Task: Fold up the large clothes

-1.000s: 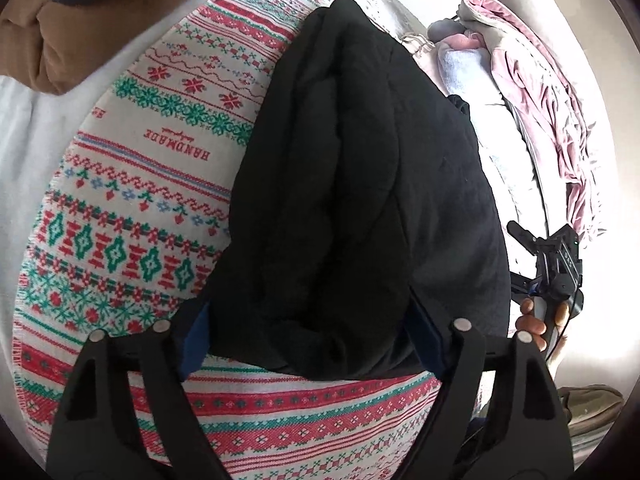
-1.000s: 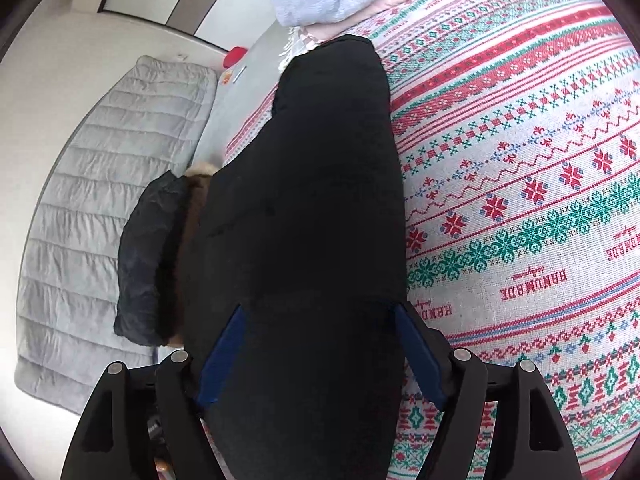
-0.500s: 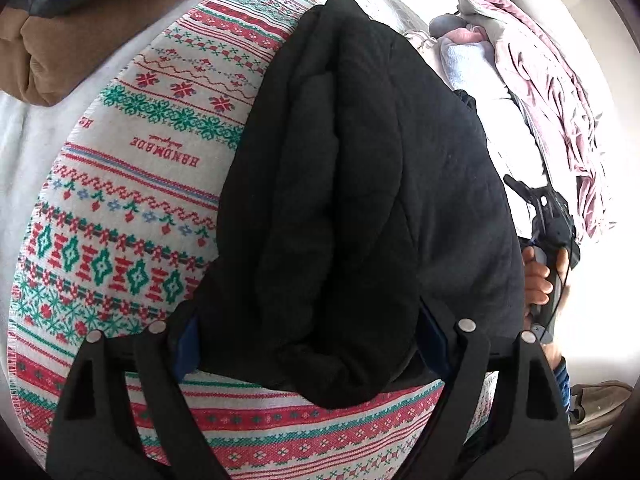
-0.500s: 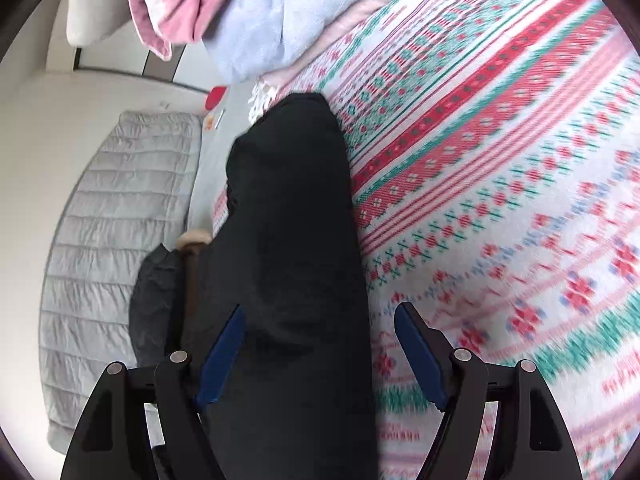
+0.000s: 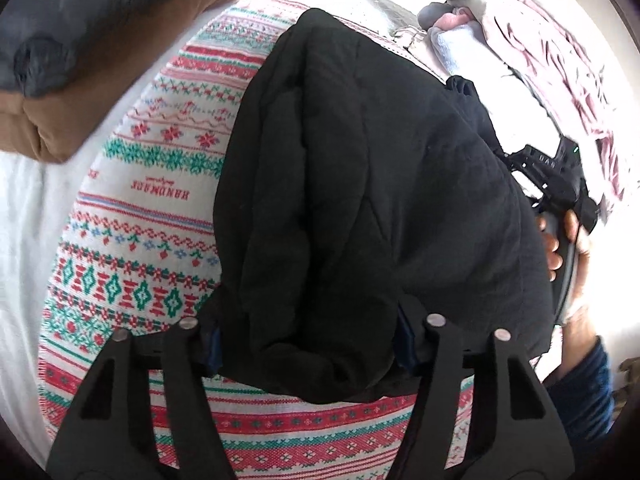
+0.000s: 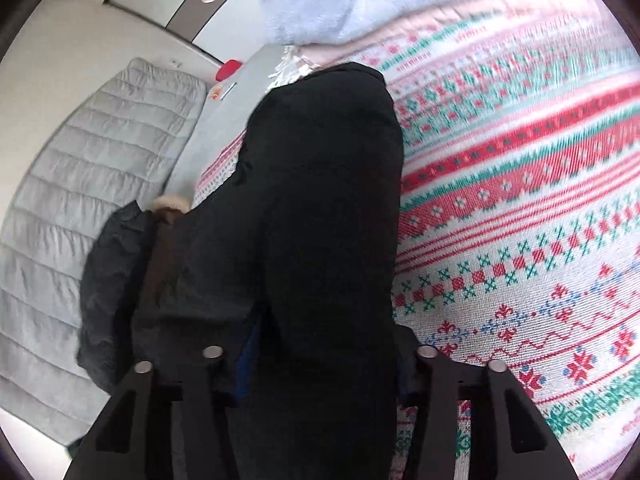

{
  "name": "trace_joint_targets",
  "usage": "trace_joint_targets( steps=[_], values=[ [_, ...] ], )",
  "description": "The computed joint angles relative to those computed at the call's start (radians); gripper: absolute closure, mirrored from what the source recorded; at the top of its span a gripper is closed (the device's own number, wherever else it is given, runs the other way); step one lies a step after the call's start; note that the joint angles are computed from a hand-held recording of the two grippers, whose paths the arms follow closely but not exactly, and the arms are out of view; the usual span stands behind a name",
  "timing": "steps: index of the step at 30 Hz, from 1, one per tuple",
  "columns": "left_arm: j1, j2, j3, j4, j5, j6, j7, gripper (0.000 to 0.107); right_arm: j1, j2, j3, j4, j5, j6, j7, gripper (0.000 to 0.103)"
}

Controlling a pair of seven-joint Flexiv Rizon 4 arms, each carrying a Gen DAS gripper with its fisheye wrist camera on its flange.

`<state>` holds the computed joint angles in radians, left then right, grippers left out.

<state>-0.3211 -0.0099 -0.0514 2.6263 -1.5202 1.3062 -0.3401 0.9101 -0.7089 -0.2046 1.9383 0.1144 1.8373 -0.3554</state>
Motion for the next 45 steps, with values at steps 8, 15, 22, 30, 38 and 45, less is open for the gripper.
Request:
trace_joint_targets(
  steps=[8, 15, 22, 30, 38, 45],
  values=[
    [-0.016, -0.018, -0.003, -0.018, -0.032, 0.019, 0.032, 0.045, 0.075, 0.003, -0.085, -0.003, -0.017, -0.038, 0.033, 0.061],
    [0.011, -0.013, 0.006, -0.011, 0.017, -0.021, 0.019, 0.041, 0.076, 0.005, -0.084, 0.008, -0.018, -0.032, 0.030, 0.061],
    [0.005, -0.021, -0.005, -0.017, -0.024, -0.015, 0.048, 0.039, 0.118, 0.008, -0.127, 0.010, -0.030, -0.065, 0.046, 0.061],
    [0.002, -0.022, -0.003, -0.017, -0.022, -0.017, 0.042, 0.039, 0.147, 0.017, -0.172, 0.018, -0.087, -0.105, 0.081, 0.062],
    [0.002, -0.030, -0.004, -0.023, -0.041, -0.029, 0.048, 0.035, 0.146, 0.016, -0.175, 0.020, -0.112, -0.104, 0.104, 0.062],
    [0.011, -0.045, -0.001, -0.033, -0.049, -0.054, 0.049, 0.032, 0.145, 0.016, -0.177, 0.021, -0.121, -0.103, 0.112, 0.062]
  ],
)
